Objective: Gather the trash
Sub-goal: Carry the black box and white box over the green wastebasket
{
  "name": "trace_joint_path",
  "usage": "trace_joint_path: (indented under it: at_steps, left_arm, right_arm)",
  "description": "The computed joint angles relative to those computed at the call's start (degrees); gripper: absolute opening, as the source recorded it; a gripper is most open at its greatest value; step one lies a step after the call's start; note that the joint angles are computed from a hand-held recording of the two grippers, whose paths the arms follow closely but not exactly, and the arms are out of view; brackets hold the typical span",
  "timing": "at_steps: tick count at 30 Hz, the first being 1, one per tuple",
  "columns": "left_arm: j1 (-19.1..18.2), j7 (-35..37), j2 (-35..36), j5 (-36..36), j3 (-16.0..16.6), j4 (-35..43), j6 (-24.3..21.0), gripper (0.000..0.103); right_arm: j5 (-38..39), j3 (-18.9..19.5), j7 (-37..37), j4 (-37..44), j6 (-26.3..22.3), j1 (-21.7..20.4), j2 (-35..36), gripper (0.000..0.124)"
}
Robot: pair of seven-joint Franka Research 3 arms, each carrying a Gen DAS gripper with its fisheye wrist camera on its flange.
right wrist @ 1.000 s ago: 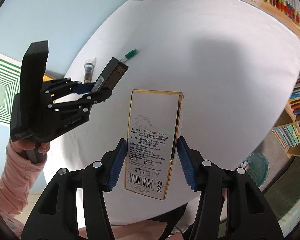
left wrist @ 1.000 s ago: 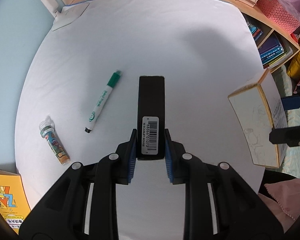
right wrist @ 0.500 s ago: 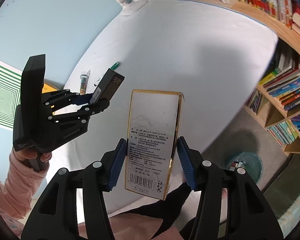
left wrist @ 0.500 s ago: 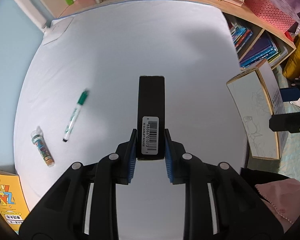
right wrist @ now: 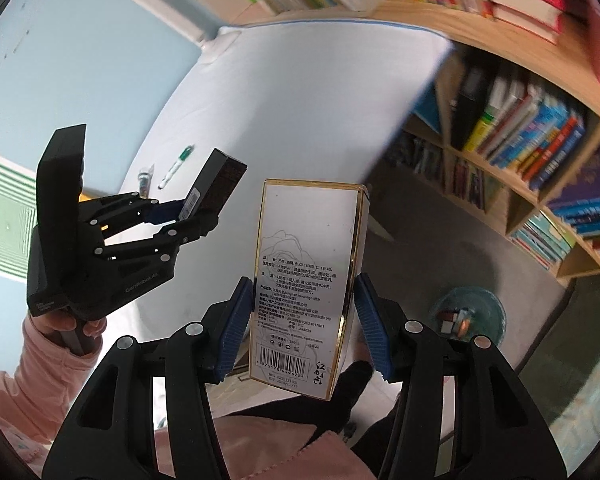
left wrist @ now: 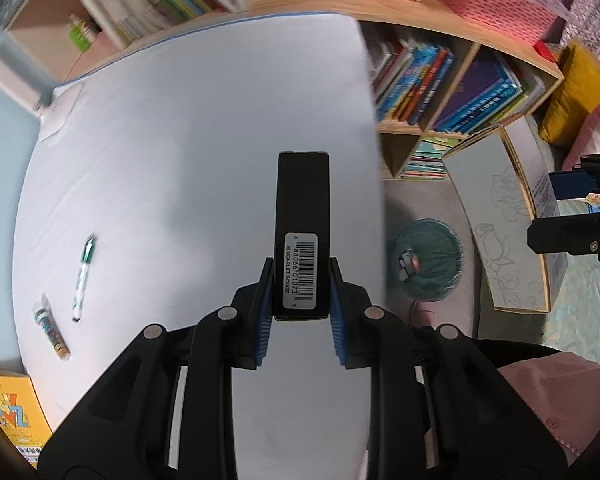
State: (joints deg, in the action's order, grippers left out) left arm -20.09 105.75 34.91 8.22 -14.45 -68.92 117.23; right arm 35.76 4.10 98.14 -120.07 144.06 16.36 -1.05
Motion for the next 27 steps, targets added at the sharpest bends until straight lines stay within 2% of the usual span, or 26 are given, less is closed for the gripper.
trace_joint_path:
  at_steps: [13,27]
  left_arm:
    - [-6.4,-0.4,2.3,1.3,-1.8,1.8,-2.2,0.023]
    - [-11.4,0.8,2.5,0.7,-3.9,-1.1,-3.7,0.023]
  right_arm:
    - [4.2,-2.6,-1.5,-16.7,3.1,-1.5,-12.4,0.053]
    - [3.3,-4.2,3.3,-31.9,3.5,-3.4,-25.8,0.053]
